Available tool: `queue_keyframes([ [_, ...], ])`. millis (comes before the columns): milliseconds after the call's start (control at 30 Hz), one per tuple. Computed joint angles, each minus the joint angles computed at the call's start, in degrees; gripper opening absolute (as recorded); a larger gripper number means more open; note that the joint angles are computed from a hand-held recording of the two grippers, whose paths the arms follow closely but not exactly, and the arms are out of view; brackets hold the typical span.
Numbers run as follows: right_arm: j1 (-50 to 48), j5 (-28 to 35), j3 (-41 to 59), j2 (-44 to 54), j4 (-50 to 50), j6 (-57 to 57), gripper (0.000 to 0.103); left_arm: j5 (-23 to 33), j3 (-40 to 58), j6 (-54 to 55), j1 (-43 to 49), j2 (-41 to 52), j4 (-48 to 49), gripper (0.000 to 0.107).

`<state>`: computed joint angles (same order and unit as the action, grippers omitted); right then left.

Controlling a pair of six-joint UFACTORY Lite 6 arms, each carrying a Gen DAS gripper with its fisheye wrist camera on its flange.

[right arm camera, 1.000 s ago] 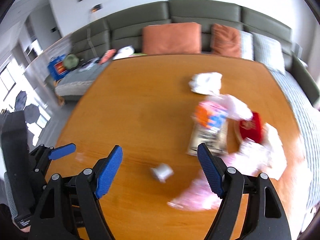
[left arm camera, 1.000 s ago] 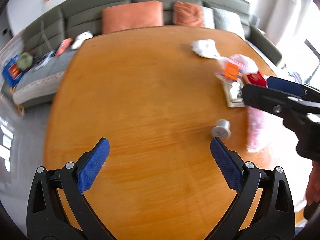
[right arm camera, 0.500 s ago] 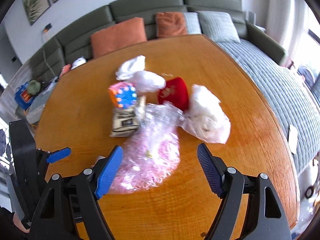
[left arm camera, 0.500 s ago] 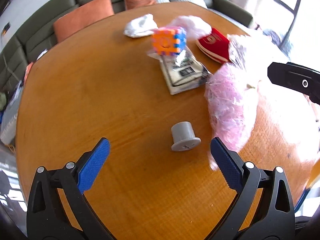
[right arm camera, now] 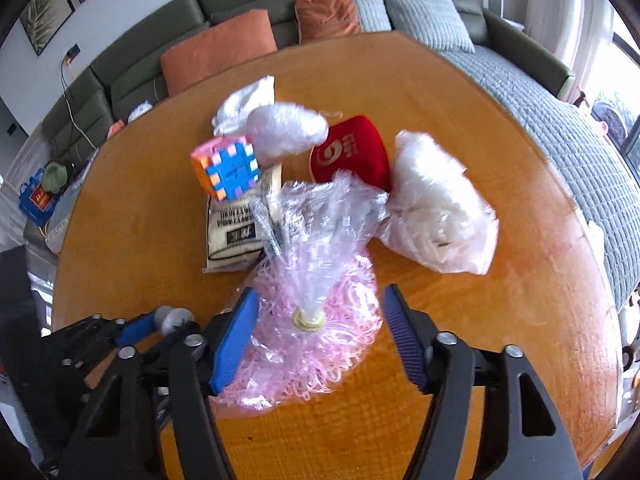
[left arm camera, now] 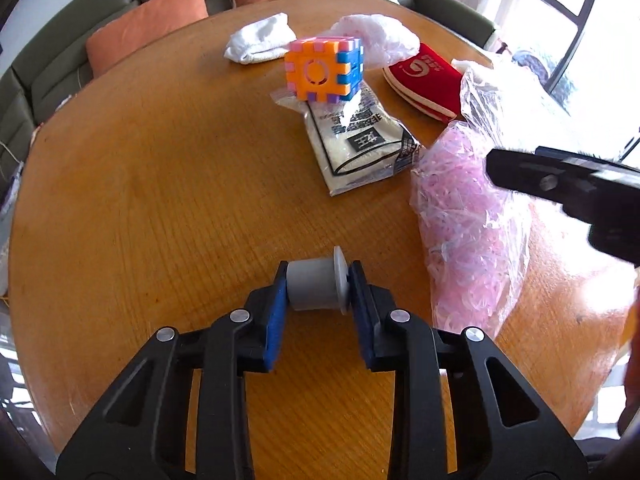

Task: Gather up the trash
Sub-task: 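Grasp the grey plastic spool with the left tool while the right tool grasps the pink shredded-paper bag, then carry the spool and pink bag to the black bin and open both tools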

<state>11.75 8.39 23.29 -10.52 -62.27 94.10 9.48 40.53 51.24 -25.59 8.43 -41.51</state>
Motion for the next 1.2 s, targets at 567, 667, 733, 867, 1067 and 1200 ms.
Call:
queue_keyframes([
  [567,24.2,10.8,10.2,1.8,2.6,8.4,0.028,15.9,-11.3,26.1,30.6,-22.0,-10.4,0.029],
  [667,28.8,12.6,17.0,7.7,2.5,9.7,0.028,19.5,-11.5,30.3,38.4,-23.2,-10.4,0.029],
  [733,32.0,13.3,23.0,13.2,3.2,9.2,0.028,22.5,-10.8,34.5,45.7,-22.9,-10.5,0.029],
  [867,36.4,14.2,35.0,23.4,7.3,4.3,0.028,26.9,-7.4,42.0,59.3,-19.2,-10.6,0.029],
  [1067,42.8,16.6,60.6,41.8,20.9,-13.4,0.028,30.4,0.9,48.3,75.8,-10.0,-10.3,0.029],
  [1200,46.7,19.7,83.1,56.3,31.9,-28.8,0.028,32.1,9.7,49.1,86.1,-1.5,-9.1,0.029],
])
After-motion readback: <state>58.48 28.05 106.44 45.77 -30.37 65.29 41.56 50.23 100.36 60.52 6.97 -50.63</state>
